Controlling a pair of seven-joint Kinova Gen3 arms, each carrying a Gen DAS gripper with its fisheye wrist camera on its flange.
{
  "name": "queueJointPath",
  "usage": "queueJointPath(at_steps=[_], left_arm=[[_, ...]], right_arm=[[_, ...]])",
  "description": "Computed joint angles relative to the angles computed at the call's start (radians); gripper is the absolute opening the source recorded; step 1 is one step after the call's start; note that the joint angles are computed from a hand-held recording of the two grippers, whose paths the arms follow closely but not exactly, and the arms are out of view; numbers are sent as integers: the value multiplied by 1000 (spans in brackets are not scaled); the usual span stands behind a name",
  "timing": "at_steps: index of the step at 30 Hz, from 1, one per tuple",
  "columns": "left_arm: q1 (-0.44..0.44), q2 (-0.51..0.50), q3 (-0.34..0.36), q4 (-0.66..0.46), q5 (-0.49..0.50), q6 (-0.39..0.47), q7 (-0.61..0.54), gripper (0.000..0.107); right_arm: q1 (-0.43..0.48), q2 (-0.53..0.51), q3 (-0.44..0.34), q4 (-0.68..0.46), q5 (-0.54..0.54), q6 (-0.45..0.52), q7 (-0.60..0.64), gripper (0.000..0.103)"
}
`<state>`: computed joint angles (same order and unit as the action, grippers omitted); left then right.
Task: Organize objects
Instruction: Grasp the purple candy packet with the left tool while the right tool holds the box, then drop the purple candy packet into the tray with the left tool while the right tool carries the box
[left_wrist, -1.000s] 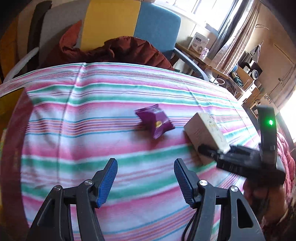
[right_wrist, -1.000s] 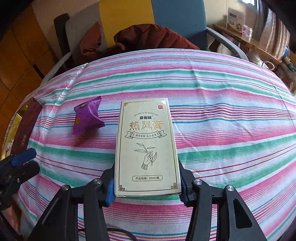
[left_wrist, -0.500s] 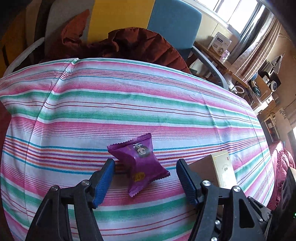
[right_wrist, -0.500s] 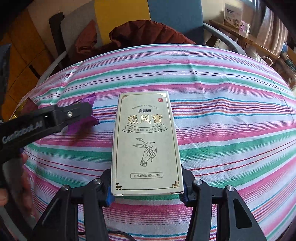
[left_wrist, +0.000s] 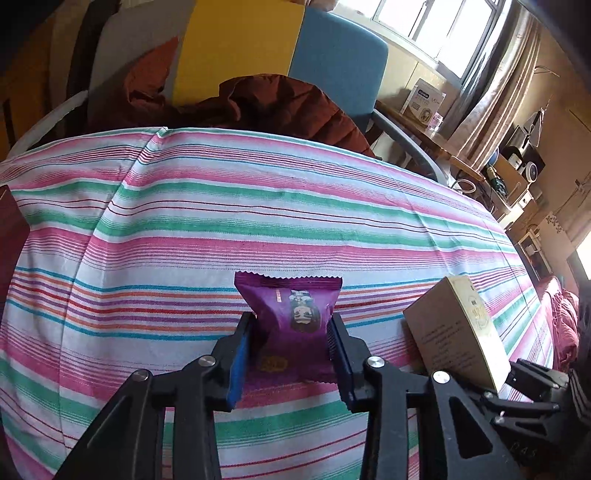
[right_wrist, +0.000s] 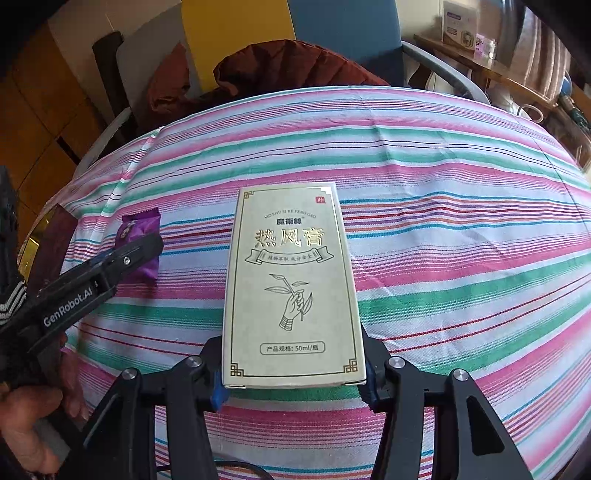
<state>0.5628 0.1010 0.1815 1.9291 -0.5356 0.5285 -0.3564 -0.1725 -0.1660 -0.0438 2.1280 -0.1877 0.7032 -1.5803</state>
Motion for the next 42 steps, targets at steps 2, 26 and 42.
queueJointPath(at_steps=[2, 26, 42], left_arm=[[9, -16, 0, 24, -27, -9, 25, 39], [-161, -381, 52, 257, 226, -20, -145, 38], [-291, -614, -305, 305, 442, 59, -522, 38]], right_arm=[[-1, -17, -5, 9, 7, -21, -1, 59], [-68, -94, -50, 99, 71, -189, -28, 52], [-136, -149, -106, 140, 35, -261, -105, 52]])
